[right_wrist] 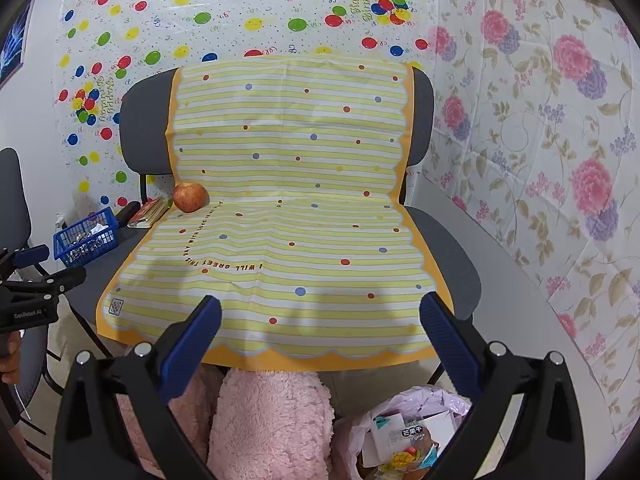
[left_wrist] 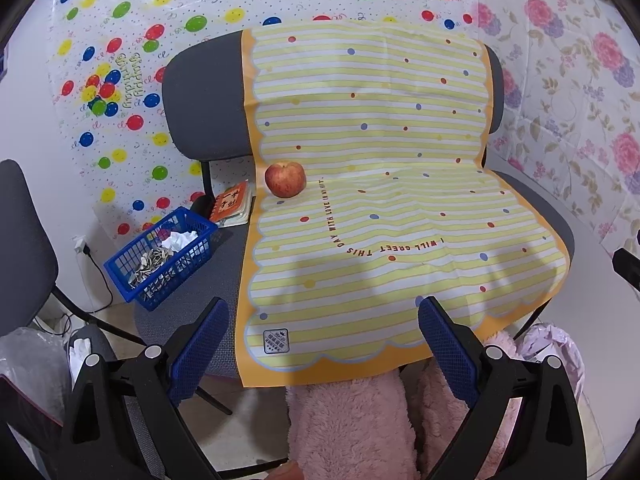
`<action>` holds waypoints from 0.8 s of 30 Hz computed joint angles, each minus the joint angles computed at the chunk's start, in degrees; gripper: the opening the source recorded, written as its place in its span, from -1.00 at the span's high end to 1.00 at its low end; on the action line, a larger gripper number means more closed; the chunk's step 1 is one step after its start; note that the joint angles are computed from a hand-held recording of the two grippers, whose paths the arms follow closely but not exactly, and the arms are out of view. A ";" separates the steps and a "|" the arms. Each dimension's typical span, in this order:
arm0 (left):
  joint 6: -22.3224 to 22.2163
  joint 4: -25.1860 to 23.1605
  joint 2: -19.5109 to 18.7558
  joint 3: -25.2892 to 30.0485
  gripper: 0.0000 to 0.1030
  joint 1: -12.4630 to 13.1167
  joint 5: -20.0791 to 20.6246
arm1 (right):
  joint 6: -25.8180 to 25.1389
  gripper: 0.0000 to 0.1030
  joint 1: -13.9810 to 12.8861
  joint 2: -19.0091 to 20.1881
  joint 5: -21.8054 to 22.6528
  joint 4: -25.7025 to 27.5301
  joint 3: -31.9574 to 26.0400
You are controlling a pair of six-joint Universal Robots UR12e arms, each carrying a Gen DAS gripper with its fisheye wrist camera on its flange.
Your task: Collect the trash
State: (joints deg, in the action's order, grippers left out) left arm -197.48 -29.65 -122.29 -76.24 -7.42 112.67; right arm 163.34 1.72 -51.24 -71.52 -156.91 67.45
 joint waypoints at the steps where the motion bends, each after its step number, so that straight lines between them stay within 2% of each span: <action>1: -0.02 0.07 0.00 -0.03 -0.83 0.05 -0.05 | 0.16 -0.88 0.06 0.06 -0.18 0.12 -0.07; 24: 0.37 0.14 -0.37 0.29 -0.83 0.34 -0.24 | 1.29 -0.88 0.10 0.67 -0.25 0.90 -0.69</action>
